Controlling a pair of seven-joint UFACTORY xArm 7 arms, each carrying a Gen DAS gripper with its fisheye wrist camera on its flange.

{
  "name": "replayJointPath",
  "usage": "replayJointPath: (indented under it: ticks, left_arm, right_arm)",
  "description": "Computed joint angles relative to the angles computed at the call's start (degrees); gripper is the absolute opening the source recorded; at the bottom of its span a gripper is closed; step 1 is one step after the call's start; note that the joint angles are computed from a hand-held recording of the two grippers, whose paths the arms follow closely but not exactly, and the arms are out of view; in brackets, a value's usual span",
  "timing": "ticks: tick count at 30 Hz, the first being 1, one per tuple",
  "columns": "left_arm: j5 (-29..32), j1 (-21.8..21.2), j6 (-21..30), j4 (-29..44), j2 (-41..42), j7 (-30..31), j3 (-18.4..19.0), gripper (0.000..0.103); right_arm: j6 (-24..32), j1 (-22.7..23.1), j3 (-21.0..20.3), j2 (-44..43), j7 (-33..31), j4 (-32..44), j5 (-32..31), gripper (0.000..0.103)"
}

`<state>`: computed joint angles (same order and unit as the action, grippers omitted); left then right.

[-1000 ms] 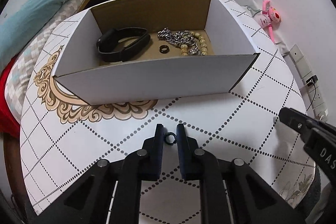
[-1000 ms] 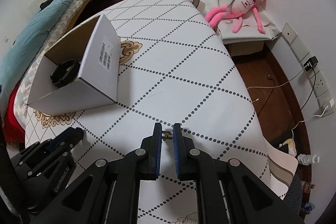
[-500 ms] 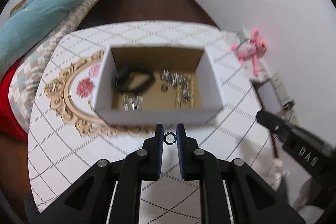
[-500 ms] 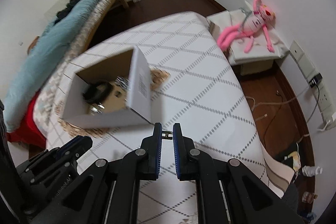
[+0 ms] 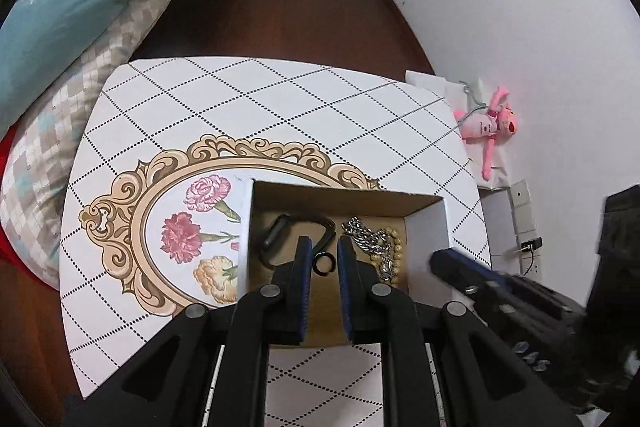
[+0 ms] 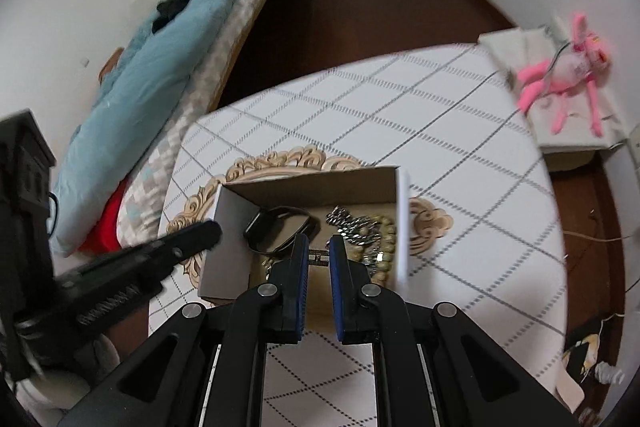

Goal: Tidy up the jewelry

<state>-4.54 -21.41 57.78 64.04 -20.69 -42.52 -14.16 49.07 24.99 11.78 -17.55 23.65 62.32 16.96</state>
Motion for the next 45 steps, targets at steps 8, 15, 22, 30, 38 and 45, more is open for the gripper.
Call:
replayJointPath:
  ticks: [8,15,22,30,38,45]
  left_arm:
    - [1.87,1.69,2.91,1.22,0.12,-1.57,0.36,0.076]
    - [8.68,2.36,6.87,1.56,-0.60,-3.48,-2.20,0.099]
    - [14.70,1.54,10.30,-1.47,-2.69,-6.13,-5.02,0.102]
    - [15.56,0.34,11.26,-3.44,-3.65,-8.62,-6.18,0.102]
    - [16.70,-0.33,13.38,-1.44,-3.93,-9.84,-7.16,0.102]
    - [17.72,-0.81,17.89,1.52,-6.03,-12.47,-9.34,0.102]
  right_arm:
    - [5.63,-0.50,-1.71,6.63,-3.71,3.91,6.16,0.026]
    - [7.41,-1.89,0.24,4.57,-1.14,4.96,-2.42,0.057]
    - [14.22,-2.64,4.07,3.17,5.78,6.19,-19.27,0.098]
    - [16.03,-1.84,4.55,1.37,7.61,3.60,-22.92,0.103]
    - [16.52,-1.79,4.51,-0.63,8.62,2.99,-22.77,0.103]
    - [18.18,-2.16,5.58,-5.31,9.87,2.72,-23.38,0.103]
